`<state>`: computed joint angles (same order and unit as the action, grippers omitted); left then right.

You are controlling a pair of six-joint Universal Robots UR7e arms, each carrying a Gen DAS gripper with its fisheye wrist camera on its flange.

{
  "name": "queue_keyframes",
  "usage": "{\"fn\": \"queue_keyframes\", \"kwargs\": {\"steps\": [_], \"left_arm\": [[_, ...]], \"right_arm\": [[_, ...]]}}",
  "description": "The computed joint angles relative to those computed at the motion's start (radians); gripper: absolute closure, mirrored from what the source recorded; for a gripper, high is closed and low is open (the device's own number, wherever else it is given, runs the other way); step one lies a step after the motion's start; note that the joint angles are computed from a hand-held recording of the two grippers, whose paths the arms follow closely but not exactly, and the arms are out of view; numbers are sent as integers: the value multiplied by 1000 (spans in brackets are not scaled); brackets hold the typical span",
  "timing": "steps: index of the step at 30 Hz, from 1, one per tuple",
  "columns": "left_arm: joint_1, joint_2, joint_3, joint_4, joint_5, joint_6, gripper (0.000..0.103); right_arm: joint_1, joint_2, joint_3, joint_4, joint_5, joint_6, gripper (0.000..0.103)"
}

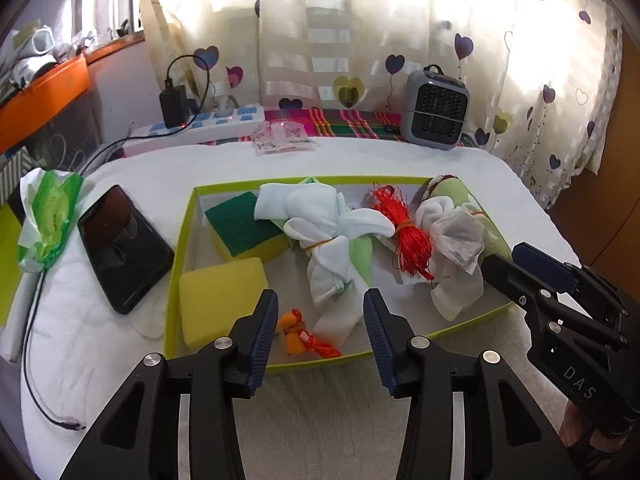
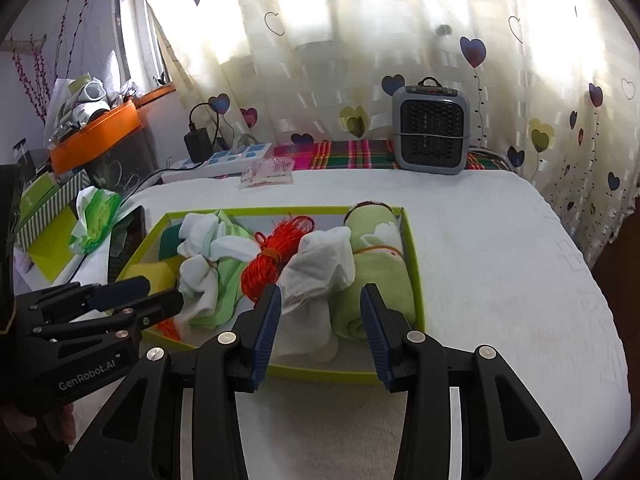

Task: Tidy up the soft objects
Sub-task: 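Lower the orange toy into the box and open the left tool while the right releases the pouch, then withdraw both open tools from the box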

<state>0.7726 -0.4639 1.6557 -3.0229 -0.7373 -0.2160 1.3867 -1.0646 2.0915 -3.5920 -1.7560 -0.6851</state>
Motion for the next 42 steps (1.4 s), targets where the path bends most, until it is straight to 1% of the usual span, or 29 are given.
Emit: {"fn": "queue_keyframes", "kwargs": {"steps": [1,3,7,11,12,15,22,24,26,28,34,36,42], "left_arm": [[-4,-4,10,-5,5,-5,60],[-9,-11,25,-8,6,-14,60],[-19,-26,59,-5,16,-50,60],[-25,-35,89,12,29,-87,60],[-26,-37,96,17,32,-95,60],[-20,-47,121,34,11,-138,60],[-22,-47,158,74,20,-192,60],[-24,-45,164,78,32,-198,60],[-22,-46,171,81,23,-205,60],[-24,-46,174,82,31,-207,60],[-36,-37,184,80,56,-213,59],[-38,-35,186,75,56,-217,58],[-48,-23,194,49,82,-228,57]], "right_arm": [[0,-2,8,-8,1,-5,60],[0,-8,22,-16,3,-10,55],[-4,-18,46,-14,1,-3,53],[3,-16,60,-12,-52,4,52],[1,-17,64,-12,-56,3,51],[-2,-18,73,3,-72,3,48],[-5,-3,98,-1,-105,-27,46],[-6,0,103,-7,-112,-28,46],[-6,5,108,-15,-123,-30,45],[-6,8,110,-18,-132,-31,45],[-5,14,116,-27,-165,-17,41],[-2,17,115,-20,-185,-7,41],[2,23,126,-42,-208,-8,39]]}}
